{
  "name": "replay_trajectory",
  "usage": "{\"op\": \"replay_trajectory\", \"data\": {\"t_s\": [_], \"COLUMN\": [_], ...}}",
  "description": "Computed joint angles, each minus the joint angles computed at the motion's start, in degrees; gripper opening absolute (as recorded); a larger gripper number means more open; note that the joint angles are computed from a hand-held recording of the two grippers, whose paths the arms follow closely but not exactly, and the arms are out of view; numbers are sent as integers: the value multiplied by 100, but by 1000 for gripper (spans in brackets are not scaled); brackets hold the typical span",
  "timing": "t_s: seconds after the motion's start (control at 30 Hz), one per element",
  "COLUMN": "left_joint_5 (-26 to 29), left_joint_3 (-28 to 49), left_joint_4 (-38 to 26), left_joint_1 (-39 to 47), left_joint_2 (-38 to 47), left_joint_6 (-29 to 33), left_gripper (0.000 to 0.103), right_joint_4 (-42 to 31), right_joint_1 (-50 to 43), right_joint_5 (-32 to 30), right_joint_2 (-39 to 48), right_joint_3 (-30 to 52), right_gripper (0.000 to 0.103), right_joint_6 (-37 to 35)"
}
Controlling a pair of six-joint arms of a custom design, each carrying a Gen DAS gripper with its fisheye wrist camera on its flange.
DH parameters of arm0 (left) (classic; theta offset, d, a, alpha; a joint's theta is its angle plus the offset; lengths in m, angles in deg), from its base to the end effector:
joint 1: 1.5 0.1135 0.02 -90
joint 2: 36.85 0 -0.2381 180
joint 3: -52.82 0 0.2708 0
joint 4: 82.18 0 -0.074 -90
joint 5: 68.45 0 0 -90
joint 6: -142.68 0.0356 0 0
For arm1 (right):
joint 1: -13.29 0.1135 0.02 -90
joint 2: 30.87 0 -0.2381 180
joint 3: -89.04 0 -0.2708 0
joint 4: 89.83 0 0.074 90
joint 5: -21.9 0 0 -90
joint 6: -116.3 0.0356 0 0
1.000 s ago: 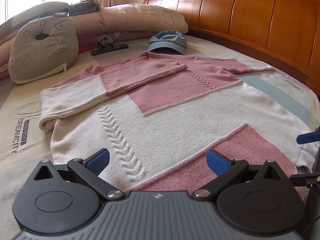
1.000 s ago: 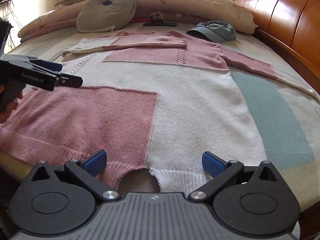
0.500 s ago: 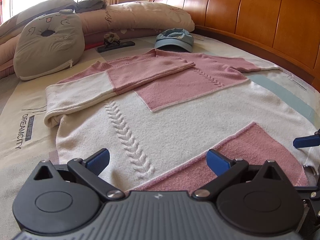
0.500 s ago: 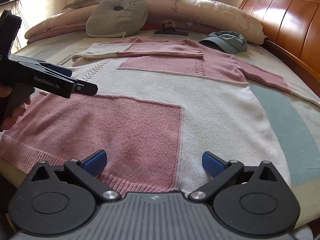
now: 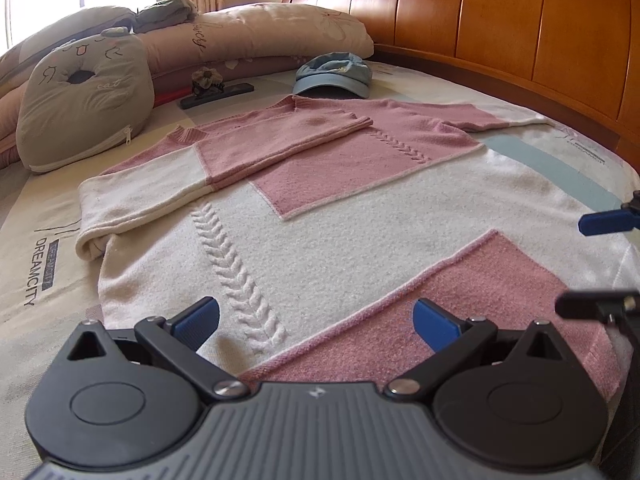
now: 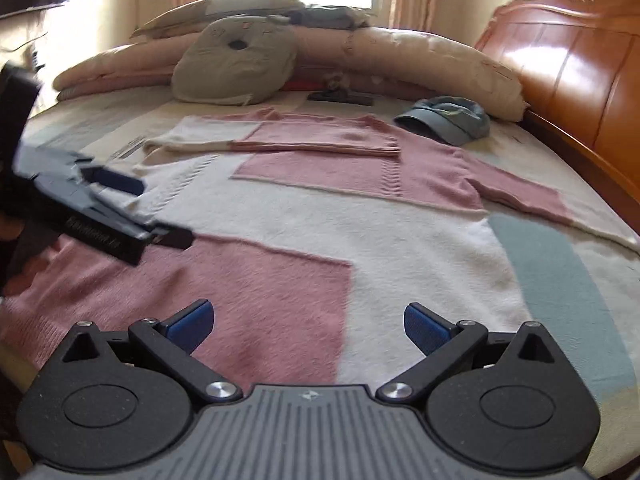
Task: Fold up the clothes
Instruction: 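Move the open right gripper over the sweater toward the other sleeve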
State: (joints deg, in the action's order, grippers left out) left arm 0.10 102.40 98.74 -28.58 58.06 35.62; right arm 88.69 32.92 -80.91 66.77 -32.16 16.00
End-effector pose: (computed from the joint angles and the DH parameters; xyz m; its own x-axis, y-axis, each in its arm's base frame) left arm 0.2795 -0.1283 0.0832 -0.6517 0.0265 -0.7580 -0.0001 0.9994 0.0351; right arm 0.3227 0.1235 0.1093 -0.5126 -0.3679 -0.7758 -0.5879 0.8089 0.0048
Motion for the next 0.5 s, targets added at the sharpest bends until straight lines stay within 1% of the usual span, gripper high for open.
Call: {"op": "replay_trajectory", "data": {"t_s": [0.07,0.13,0.2,0.33,0.43,0.5], "left_joint_5": [36,164,293,399,744,946], "left_joint_3": [33,61,56,-29,-151,-245], "left_joint_4": [25,59,136,327,379,420], "left_joint_1": [-13,0,4,-43,0,8], "left_joint_2": [64,141,189,157,-54,-259], "left_joint_6": [18,-3,-6,89,89,166], "left_gripper": [102,102,102,102,102,102], "right_joint_4": [-343,-646,-423,-194,-101,-45], "right_joint_1": [-272,-463,-654,-1281,-1712,-1938], "right_joint_5": [-92,-102,-228,-1093,-1389,-1415], "right_joint_2": [380,633,602,523,783,1141], "right_joint_3": [442,669,505,520,1073,1584], "right_gripper": [103,103,103,103,103,103], "right_joint_6": [220,179,128,600,950,1124]}}
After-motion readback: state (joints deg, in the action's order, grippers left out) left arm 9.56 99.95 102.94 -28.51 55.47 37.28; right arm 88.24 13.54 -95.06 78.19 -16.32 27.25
